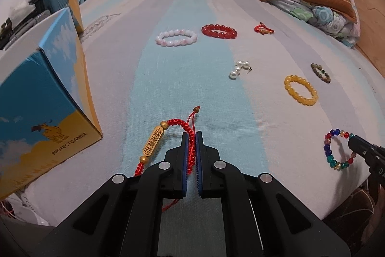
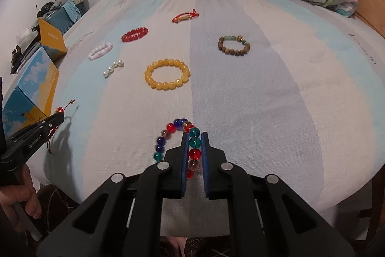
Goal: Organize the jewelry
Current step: 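Carry both bracelets into the white cardboard box with both tools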
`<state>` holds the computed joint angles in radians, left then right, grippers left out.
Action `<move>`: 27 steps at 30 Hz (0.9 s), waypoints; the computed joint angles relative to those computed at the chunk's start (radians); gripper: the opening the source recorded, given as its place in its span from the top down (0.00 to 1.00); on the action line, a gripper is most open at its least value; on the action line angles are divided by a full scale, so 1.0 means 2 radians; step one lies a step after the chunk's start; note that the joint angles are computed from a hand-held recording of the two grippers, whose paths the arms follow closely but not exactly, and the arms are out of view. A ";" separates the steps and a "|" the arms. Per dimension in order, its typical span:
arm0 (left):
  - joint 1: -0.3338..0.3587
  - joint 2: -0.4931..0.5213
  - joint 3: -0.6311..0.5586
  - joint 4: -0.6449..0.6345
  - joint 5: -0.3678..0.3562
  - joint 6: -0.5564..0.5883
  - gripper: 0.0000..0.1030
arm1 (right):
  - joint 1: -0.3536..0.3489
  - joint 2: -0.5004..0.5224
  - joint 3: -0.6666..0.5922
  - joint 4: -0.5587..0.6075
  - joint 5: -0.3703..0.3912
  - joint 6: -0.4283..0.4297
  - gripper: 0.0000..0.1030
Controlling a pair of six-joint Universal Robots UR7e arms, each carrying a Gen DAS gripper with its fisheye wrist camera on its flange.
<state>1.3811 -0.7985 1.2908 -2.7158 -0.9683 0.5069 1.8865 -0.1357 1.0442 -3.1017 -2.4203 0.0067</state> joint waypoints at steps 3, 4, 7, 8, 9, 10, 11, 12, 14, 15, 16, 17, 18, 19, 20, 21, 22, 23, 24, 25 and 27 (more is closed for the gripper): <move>-0.003 -0.007 0.002 0.010 0.000 -0.004 0.96 | 0.002 -0.008 0.009 -0.004 0.003 0.008 0.91; -0.004 -0.010 0.002 0.015 -0.002 -0.007 0.96 | 0.004 -0.011 0.011 -0.005 0.003 0.010 0.91; -0.007 -0.017 0.005 0.021 -0.002 -0.007 0.96 | 0.007 -0.015 0.014 -0.007 0.004 0.011 0.91; -0.009 -0.020 0.006 0.024 -0.002 -0.008 0.96 | 0.008 -0.016 0.014 -0.008 0.003 0.009 0.91; -0.010 -0.023 0.006 0.027 -0.002 -0.009 0.96 | 0.010 -0.017 0.014 -0.008 0.003 0.009 0.91; -0.011 -0.024 0.006 0.032 -0.002 -0.011 0.96 | 0.011 -0.018 0.014 -0.008 0.003 0.009 0.91; -0.012 -0.026 0.006 0.035 0.000 -0.012 0.96 | 0.012 -0.019 0.014 -0.008 0.003 0.008 0.91; -0.013 -0.028 0.007 0.036 0.002 -0.011 0.96 | 0.014 -0.019 0.013 -0.007 0.002 0.008 0.91; -0.016 -0.032 0.008 0.042 0.005 -0.013 0.96 | 0.016 -0.022 0.014 -0.006 0.002 0.009 0.91; -0.017 -0.034 0.007 0.048 0.004 -0.016 0.96 | 0.017 -0.023 0.014 -0.004 0.001 0.010 0.91; -0.018 -0.037 0.006 0.058 0.002 -0.024 0.96 | 0.018 -0.025 0.014 -0.001 0.000 0.012 0.91; -0.019 -0.039 0.006 0.063 0.001 -0.028 0.96 | 0.019 -0.026 0.013 0.002 -0.001 0.013 0.91; -0.020 -0.041 0.007 0.066 0.001 -0.030 0.96 | 0.020 -0.028 0.011 0.009 -0.002 0.018 0.91; -0.021 -0.043 0.007 0.067 0.001 -0.030 0.96 | 0.021 -0.029 0.011 0.013 -0.002 0.020 0.91; -0.023 -0.046 0.009 0.069 0.002 -0.030 0.96 | 0.023 -0.030 0.009 0.018 -0.005 0.022 0.91; -0.024 -0.047 0.008 0.072 0.002 -0.031 0.96 | 0.025 -0.031 0.008 0.020 -0.007 0.023 0.91; -0.024 -0.049 0.007 0.078 0.002 -0.033 0.96 | 0.026 -0.033 0.007 0.024 -0.007 0.025 0.91; -0.025 -0.050 0.005 0.084 0.001 -0.036 0.96 | 0.027 -0.034 0.005 0.028 -0.007 0.027 0.91; -0.026 -0.052 0.003 0.091 0.001 -0.039 0.96 | 0.029 -0.035 0.003 0.032 -0.009 0.028 0.91; -0.027 -0.053 0.002 0.096 0.001 -0.042 0.96 | 0.030 -0.036 0.000 0.039 -0.009 0.031 0.91; -0.029 -0.057 -0.003 0.111 -0.005 -0.049 0.96 | 0.033 -0.040 -0.002 0.053 -0.005 0.040 0.91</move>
<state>1.3225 -0.9129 1.2855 -2.4945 -0.9783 0.4095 1.9518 -0.2164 1.0394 -2.9957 -2.4302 0.0867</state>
